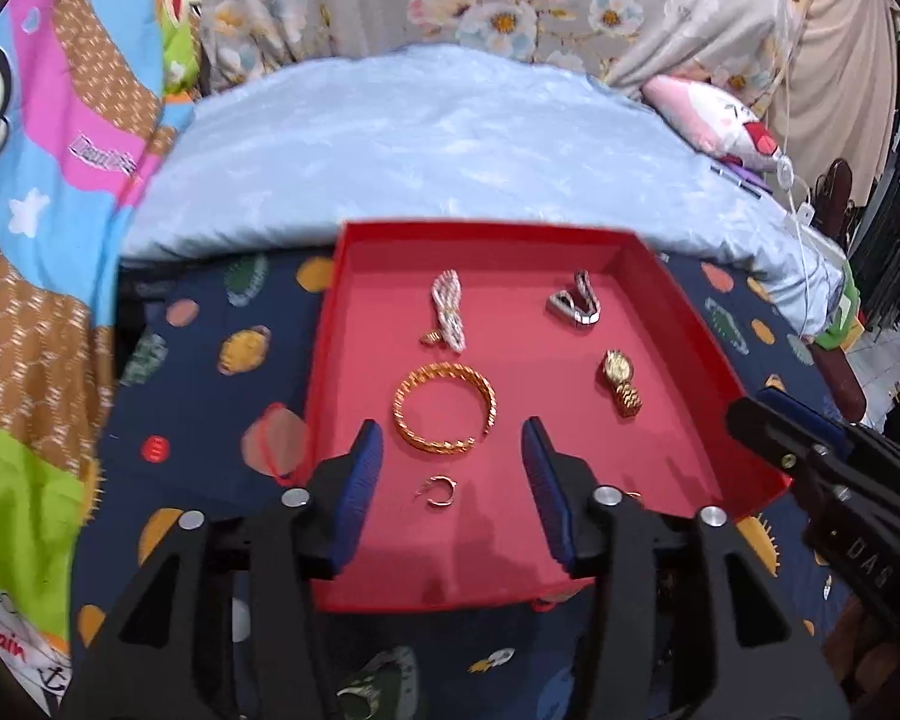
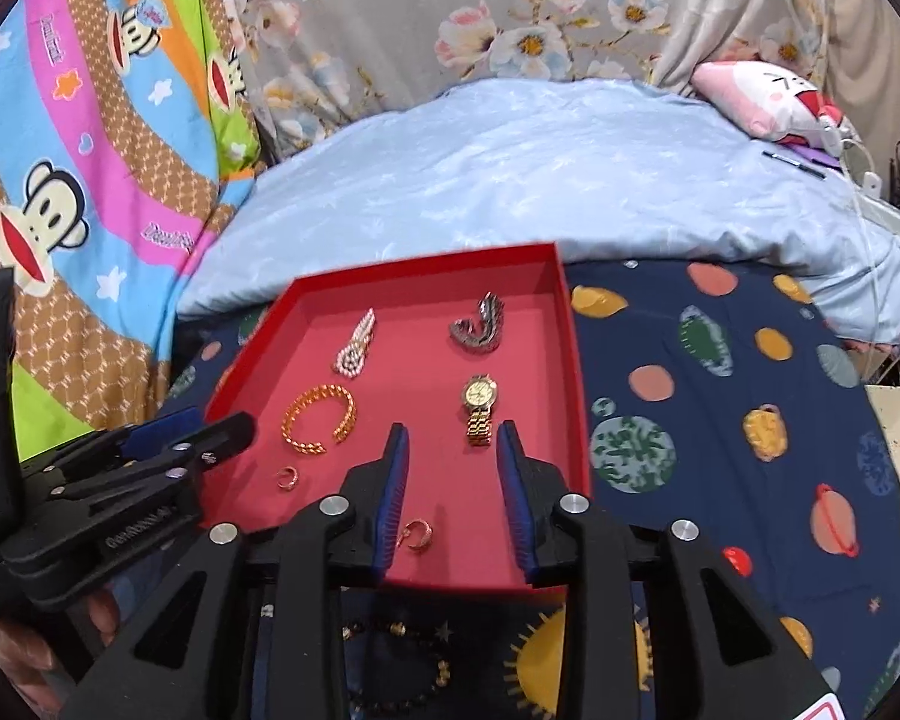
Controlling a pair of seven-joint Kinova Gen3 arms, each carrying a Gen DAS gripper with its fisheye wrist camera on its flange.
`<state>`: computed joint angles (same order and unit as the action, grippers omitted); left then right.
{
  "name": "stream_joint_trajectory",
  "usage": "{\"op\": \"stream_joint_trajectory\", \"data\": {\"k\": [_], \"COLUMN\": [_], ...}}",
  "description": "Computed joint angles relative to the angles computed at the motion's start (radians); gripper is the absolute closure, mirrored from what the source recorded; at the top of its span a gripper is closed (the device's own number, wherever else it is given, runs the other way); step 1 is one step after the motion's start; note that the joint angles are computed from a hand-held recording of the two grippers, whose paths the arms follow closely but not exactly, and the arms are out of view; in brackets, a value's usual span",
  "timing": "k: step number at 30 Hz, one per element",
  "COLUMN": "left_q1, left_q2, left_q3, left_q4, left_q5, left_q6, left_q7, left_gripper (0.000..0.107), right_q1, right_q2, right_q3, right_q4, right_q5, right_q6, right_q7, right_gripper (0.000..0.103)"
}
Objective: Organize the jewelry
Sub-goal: 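Carry both earrings into the red tray and open both tools, then withdraw both tools from the tray back over the remaining jewelry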
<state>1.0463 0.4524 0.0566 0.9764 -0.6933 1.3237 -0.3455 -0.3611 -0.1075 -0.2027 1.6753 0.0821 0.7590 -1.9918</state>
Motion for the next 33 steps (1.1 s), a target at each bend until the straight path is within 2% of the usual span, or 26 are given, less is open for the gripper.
{"op": "stream_joint_trajectory", "data": {"k": [2, 8, 13, 17, 22, 27, 33], "left_q1": [0.039, 0.080, 0.090, 0.080, 0.076, 0.085, 0.098], "left_q2": [-0.019, -0.108, -0.174, -0.203, -0.196, -0.173, -0.139], "left_q3": [-0.012, 0.035, 0.101, 0.164, 0.214, 0.224, 0.203], "left_q4": [0.011, 0.118, 0.231, 0.298, 0.321, 0.313, 0.285], "left_q5": [-0.040, -0.081, -0.065, -0.036, -0.003, 0.024, 0.045], "left_q6": [0.048, 0.140, 0.212, 0.215, 0.190, 0.150, 0.115], "left_q7": [0.025, 0.141, 0.278, 0.358, 0.399, 0.397, 0.373], "left_gripper": [0.047, 0.047, 0.047, 0.047, 0.047, 0.047, 0.045], "right_q1": [0.003, 0.029, 0.039, 0.046, 0.054, 0.057, 0.057], "right_q2": [-0.038, -0.154, -0.236, -0.281, -0.320, -0.339, -0.315], "right_q3": [-0.003, -0.059, -0.067, -0.079, -0.094, -0.103, -0.115], "right_q4": [0.009, 0.082, 0.159, 0.203, 0.240, 0.254, 0.255], "right_q5": [0.005, 0.043, -0.012, -0.050, -0.081, -0.101, -0.106], "right_q6": [0.019, 0.083, 0.137, 0.181, 0.220, 0.234, 0.216], "right_q7": [-0.005, -0.072, -0.096, -0.099, -0.105, -0.107, -0.105], "right_gripper": [0.067, 0.065, 0.065, 0.065, 0.065, 0.065, 0.065]}}
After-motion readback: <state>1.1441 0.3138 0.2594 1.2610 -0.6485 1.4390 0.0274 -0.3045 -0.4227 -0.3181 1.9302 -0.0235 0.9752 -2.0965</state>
